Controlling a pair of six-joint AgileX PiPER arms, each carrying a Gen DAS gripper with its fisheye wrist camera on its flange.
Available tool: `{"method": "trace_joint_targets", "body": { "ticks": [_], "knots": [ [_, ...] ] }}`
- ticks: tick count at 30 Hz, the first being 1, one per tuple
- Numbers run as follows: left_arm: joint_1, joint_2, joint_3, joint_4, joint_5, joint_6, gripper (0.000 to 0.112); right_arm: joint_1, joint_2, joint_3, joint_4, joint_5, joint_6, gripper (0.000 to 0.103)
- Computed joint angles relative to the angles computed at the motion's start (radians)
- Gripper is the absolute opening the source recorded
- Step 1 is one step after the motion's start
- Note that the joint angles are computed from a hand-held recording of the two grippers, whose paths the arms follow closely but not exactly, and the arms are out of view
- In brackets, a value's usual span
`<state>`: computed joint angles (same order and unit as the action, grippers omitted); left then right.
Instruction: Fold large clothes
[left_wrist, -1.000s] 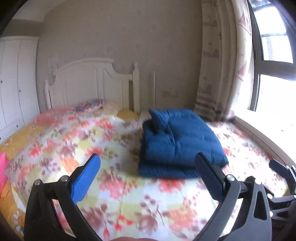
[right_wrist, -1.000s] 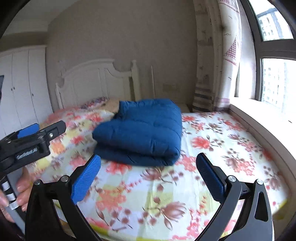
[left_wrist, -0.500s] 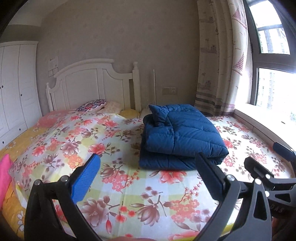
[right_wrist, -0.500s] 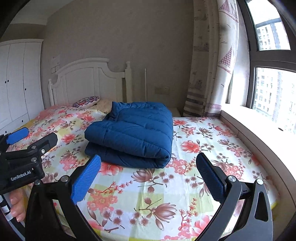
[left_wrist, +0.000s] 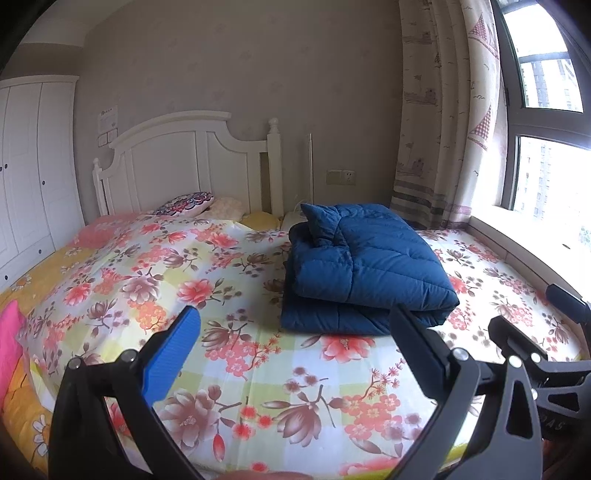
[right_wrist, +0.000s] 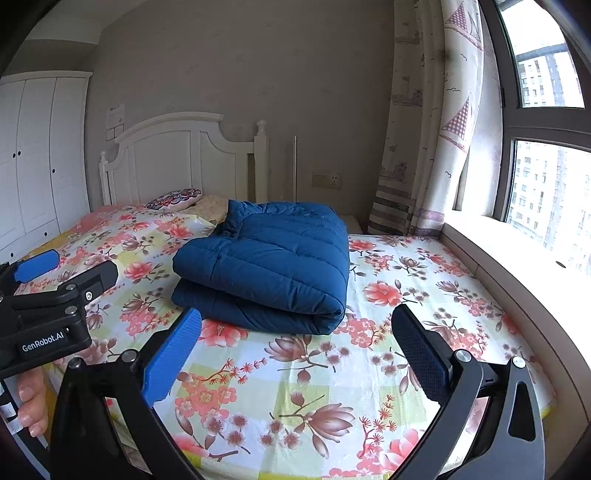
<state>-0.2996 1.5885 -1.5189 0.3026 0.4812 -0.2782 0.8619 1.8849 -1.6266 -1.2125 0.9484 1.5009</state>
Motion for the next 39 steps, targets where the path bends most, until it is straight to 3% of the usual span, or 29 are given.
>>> {"method": "trace_joint_targets", "body": {
  "ticks": [7, 11, 39],
  "knots": [
    [-0.021, -0.008, 0.011, 0.238, 0.019, -0.224, 0.101, 0.002, 0.006, -0.002, -0.006, -0.002, -0.014, 0.099],
    [-0.021, -0.007, 0.006, 0.273, 0.041, -0.257, 0.101, 0.002, 0.011, -0.009, -0.002, -0.005, -0.021, 0.099],
    [-0.003, -0.019, 0.011, 0.205, 0.048, -0.195, 0.101, 0.008, 0.005, 0.000, -0.016, -0.023, -0.020, 0.099]
  ]
}}
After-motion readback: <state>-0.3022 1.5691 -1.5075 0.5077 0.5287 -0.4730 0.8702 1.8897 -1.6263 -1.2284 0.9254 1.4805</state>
